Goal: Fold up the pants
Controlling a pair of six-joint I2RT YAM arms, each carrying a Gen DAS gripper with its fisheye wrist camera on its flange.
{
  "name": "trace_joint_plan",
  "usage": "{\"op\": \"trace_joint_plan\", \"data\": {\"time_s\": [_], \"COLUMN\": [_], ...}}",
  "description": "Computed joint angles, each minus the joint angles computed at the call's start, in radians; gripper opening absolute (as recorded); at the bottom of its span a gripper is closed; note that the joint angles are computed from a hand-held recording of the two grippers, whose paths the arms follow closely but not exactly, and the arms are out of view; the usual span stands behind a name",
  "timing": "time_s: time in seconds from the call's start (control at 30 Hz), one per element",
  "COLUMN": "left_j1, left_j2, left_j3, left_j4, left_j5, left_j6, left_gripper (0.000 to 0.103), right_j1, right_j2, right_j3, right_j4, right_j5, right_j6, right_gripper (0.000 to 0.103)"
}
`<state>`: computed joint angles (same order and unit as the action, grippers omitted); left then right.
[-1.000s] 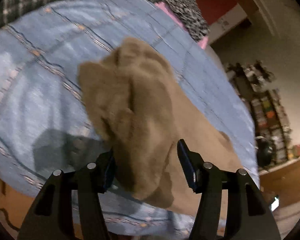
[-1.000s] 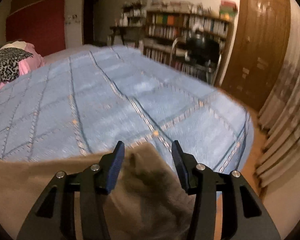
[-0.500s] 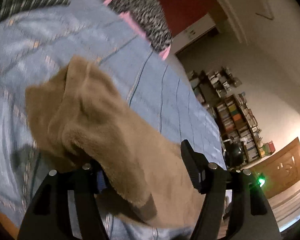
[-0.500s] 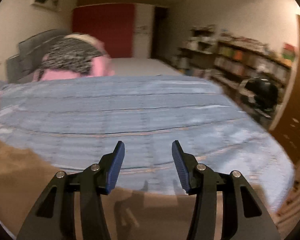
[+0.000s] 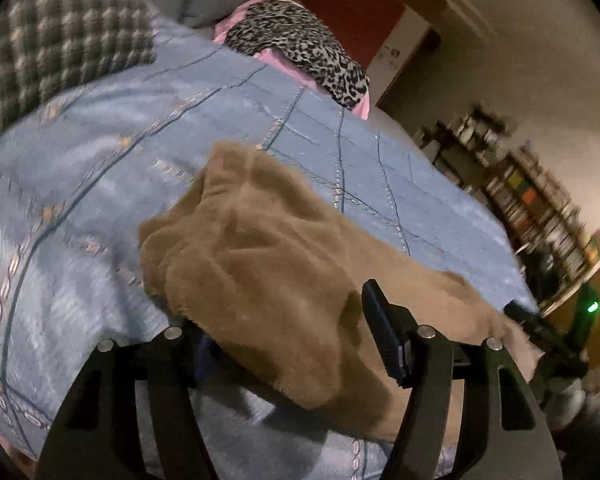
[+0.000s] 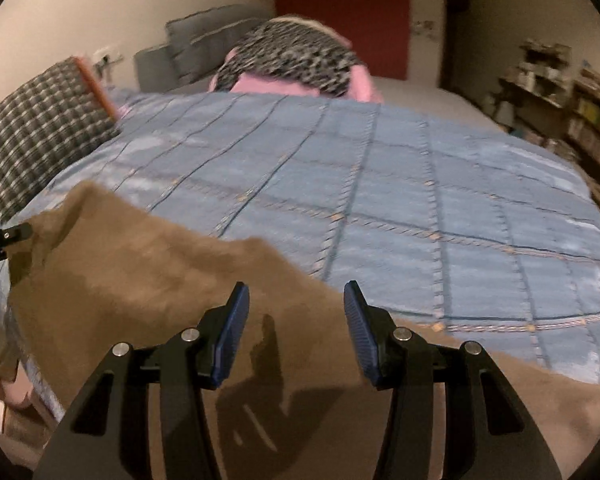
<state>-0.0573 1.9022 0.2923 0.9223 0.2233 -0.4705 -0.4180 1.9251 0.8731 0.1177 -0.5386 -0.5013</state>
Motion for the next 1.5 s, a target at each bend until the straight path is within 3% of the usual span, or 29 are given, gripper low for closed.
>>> {"op": "trace_joint_plan", "data": {"time_s": [0.07,0.13,0.33,0.43,0.57,0.67,0.9,1.07,1.2,1.3,1.5], "left_j1": [0.070,0.077,-0.013,-0.033,0.054,0.111,0.145,0.014,-0.098,-0.167,-0.253], "left_j2": [0.054,0.062,-0.086,-0.074,0.120,0.105,-0.175,-0.312,-0.214,-0.100,0.076], "left_j3": [-0.015,-0.009,-0.024,-0.005,0.032,-0.024,-0.073,-0.014,0.114,0.215,0.363], "left_j4": [0.098,0.119,0.109,0.015,-0.009,0.043,-0.141,-0.279,-0.302,-0.324,-0.373], "left_j5": [0.100,0.114,-0.058,-0.142,-0.114,-0.059,-0.118,-0.191,-0.211,-0.216,-0.217], "left_j6": [-0.029,-0.035,0.074,0.165,0.156,0.169,0.174,0.150,0.159,0.145,0.073], "left_gripper": [0.066,0.066,0.066,0.066,0.066,0.066,0.066,0.072,0.075,0.075,0.075], "right_j1": [0.022,0.036,0.051,0.057,0.055,0.039,0.038,0.061,0.061,0.047,0.037], "right_j2": [0.014,0.012,-0.018,-0.001,0.040,0.041,0.177,0.371,0.472,0.472,0.405], "right_j3": [0.001,-0.005,-0.035,-0.026,0.008,0.038,0.299,0.571,0.702,0.705,0.618], "right_j4": [-0.009,-0.014,-0.019,-0.036,-0.077,-0.098,-0.246,-0.454,-0.598,-0.686,-0.784], "right_j5": [0.013,0.019,0.008,0.012,0.021,0.006,-0.057,-0.083,-0.130,-0.209,-0.247], "right_j6": [-0.011,-0.015,-0.014,-0.016,-0.021,-0.009,0.063,0.077,0.057,-0.032,-0.236], "right_gripper": [0.049,0.049,0.049,0.049,0.049,0.049,0.050,0.051,0.052,0.052,0.052]}}
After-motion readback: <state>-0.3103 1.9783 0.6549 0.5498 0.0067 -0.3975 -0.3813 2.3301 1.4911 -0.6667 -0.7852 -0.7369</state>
